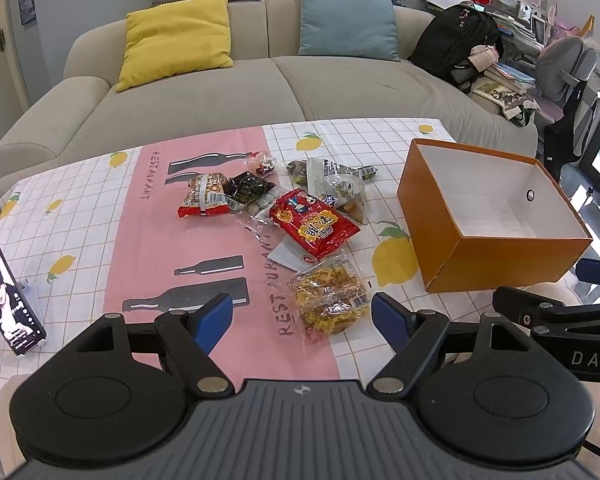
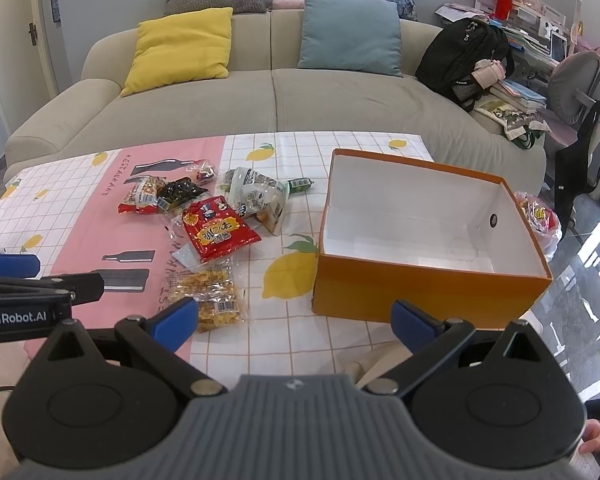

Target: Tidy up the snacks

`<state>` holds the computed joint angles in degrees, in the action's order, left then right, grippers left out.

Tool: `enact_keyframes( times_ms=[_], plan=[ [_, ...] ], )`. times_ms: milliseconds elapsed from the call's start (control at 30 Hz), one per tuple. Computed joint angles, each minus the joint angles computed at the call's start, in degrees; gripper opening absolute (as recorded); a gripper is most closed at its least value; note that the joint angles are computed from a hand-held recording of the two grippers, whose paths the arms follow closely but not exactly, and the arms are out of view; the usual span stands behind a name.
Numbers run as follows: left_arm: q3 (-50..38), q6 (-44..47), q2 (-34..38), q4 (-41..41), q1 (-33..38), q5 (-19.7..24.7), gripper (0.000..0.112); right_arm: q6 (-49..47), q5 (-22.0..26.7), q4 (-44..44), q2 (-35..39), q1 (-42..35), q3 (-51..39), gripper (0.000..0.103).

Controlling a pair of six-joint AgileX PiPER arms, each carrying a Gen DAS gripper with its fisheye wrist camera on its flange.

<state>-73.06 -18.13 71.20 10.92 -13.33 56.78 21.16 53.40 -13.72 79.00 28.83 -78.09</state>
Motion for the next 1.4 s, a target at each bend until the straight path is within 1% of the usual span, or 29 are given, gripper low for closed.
enact_keyframes(
  times_ms=[467,600,800,867,933,967,1000,1100,1233,1300,1400],
  plan=[
    [-0.2,1.2,0.1,-1.4,0.8,0.4,0.093,-0.2,0.3,0.3,0.0,-0.1,0.0,0.100],
    [-0.5,2.7,0.2,-3.5,1.8,0.6,0.093,-0.4,0.4,0.3,0.1,-0.2,0.0,0.100],
    [0.3,6.2,0.3,-7.4,3.6,-0.7,0.092,0.2,0.8,-0.2,1.6,0.2,0.0,0.100],
    [0.7,6.0,0.6,-7.4,3.8,-1.2,0.091,-0.2,1.3,-0.1,2.6,0.2,-0.6,0.100],
    [1.2,7.0,1.1,-8.6,4.7,-1.9,0.086,-0.3,1.4,0.1,3.4,0.2,-0.8,0.100],
    [1.3,7.5,1.5,-9.2,5.1,-1.9,0.086,-0.3,1.4,0.3,3.9,0.1,-1.0,0.100],
    [1.4,8.0,2.0,-9.7,5.5,-1.9,0.085,-0.4,1.2,0.7,4.4,-0.1,-1.0,0.100],
    [2.1,11.1,3.2,-12.7,7.1,-2.1,0.077,-0.8,1.2,2.0,6.1,-0.9,-1.6,0.100],
    [2.1,13.6,5.7,-14.7,8.2,-2.4,0.077,-1.9,1.1,3.2,9.1,-1.7,-2.7,0.100],
    [1.5,13.8,7.2,-14.3,8.3,-2.5,0.077,-5.0,-0.2,6.9,10.3,-3.5,-2.9,0.100],
    [0.4,15.0,9.8,-15.7,9.8,-3.3,0.077,-7.8,-1.7,12.1,12.6,-6.1,-3.7,0.099]
  ],
)
